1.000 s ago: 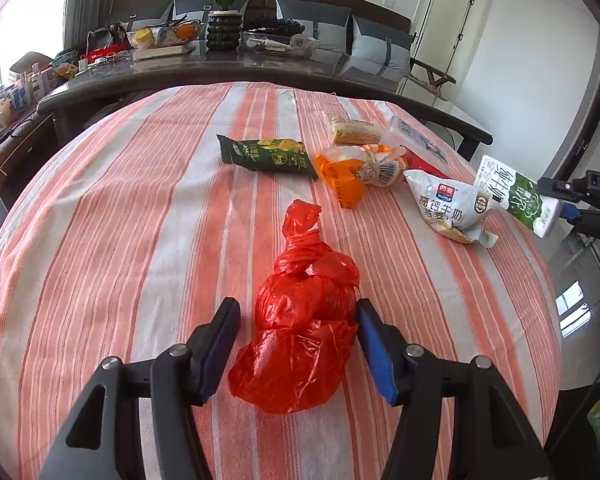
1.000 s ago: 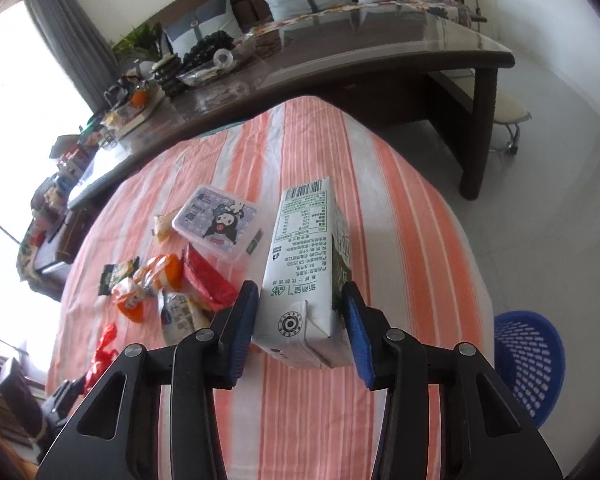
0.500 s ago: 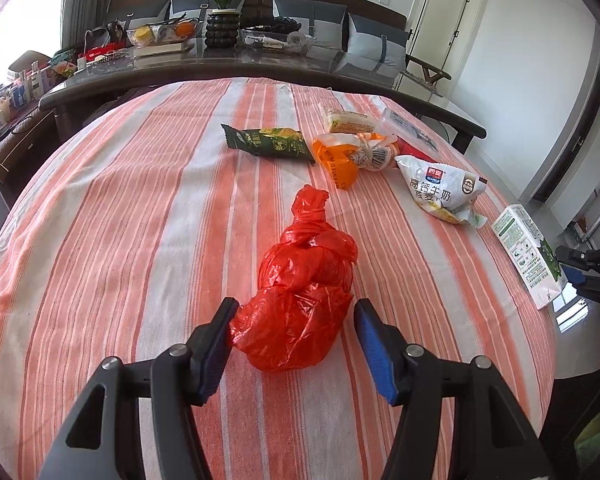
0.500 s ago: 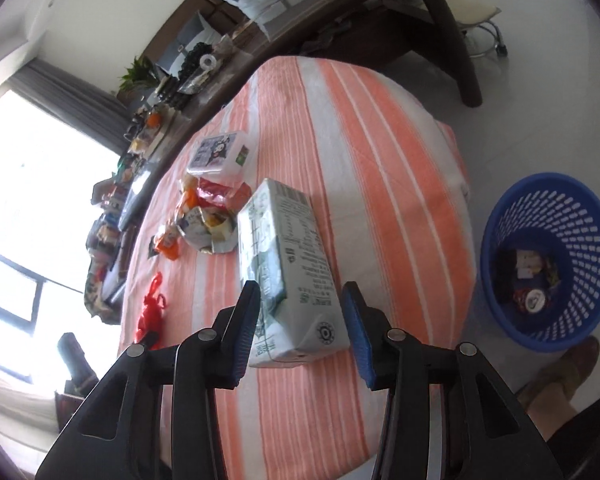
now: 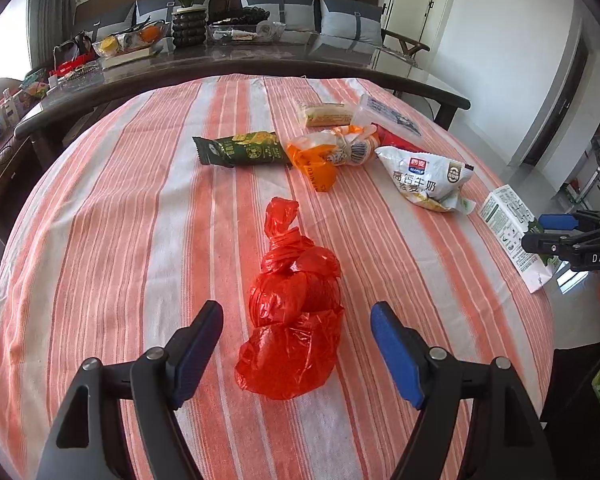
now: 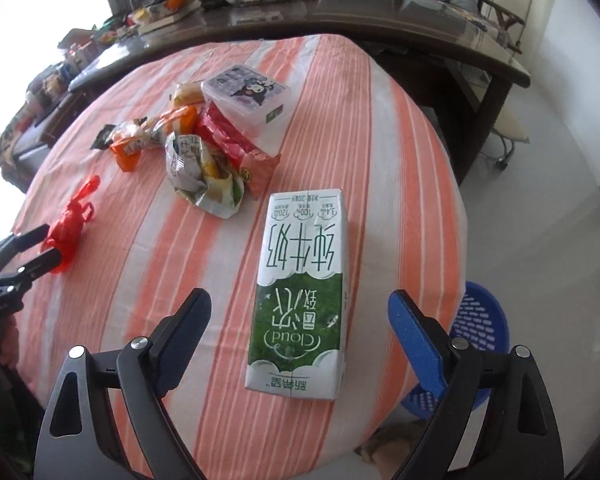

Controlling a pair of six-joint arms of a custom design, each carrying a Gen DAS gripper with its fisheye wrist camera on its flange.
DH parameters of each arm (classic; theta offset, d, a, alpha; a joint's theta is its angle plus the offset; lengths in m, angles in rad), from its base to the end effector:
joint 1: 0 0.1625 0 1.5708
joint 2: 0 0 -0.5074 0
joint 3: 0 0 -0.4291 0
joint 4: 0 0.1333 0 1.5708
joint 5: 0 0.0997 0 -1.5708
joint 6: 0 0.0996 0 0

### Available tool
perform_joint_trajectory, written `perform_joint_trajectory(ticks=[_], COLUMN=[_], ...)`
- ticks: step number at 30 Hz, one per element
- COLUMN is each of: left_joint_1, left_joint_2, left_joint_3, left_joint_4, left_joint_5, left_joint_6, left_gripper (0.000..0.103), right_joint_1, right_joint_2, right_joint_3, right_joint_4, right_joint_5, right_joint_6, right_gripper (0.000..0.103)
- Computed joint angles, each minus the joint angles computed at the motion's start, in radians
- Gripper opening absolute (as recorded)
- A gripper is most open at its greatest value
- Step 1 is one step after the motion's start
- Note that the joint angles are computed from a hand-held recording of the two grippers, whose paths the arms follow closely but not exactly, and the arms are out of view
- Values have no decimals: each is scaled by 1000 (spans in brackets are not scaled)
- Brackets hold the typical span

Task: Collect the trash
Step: 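Carry the red bag and milk carton to the blue wastebasket and open both tools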

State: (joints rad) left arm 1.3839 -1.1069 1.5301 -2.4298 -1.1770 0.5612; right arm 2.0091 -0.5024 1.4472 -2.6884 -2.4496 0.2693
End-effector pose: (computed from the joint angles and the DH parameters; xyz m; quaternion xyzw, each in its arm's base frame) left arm 0.0296 -0.7663 0.3988 0.3105 0.9067 -0.1728 0.2271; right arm 0.3930 -0.7051 0.0136 0.0395 -0.9015 0.2201 0.3705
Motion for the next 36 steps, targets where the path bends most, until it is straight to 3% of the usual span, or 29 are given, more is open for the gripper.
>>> perform_joint_trajectory(ticks=[2,3,4,5,6,13,18,28,36], left_joint_1=[-3,-4,-5,-7,-8,-40,-100,-248,-328], left_joint_2=[2,0,0,-1,-3,-46,-51,30,144], left_joint_3=[7,12,15,17,22,73,122,210,245], left_joint_4=[-12,-20,-20,-15,-25,2,50,79,13], left_joint_5=[18,23,26,33,32,-56,-135,-258,-281], left_joint_6=[8,15,22,25,27,4,-19,-77,-88], left_gripper=[76,67,41,42,42,41,41,41,41], right_joint_1=[-5,-8,-11,-14,-15,1,-6,-67,-159], right_joint_2=[15,21,23,22,18,-43,-112,-280,-351], right_joint_3=[-33,-42,-48,-47,-38,83,192,437,566], right_joint_4=[70,90,109,111,84,-163,-313,-448,-563], right_joint_5=[-19,-21,-21,-16,-6,41,73,-30,-38], right_joint_6=[20,22,22,20,12,-85,-94,-5,24], right_gripper=[90,88,80,73,53,53,52,53,53])
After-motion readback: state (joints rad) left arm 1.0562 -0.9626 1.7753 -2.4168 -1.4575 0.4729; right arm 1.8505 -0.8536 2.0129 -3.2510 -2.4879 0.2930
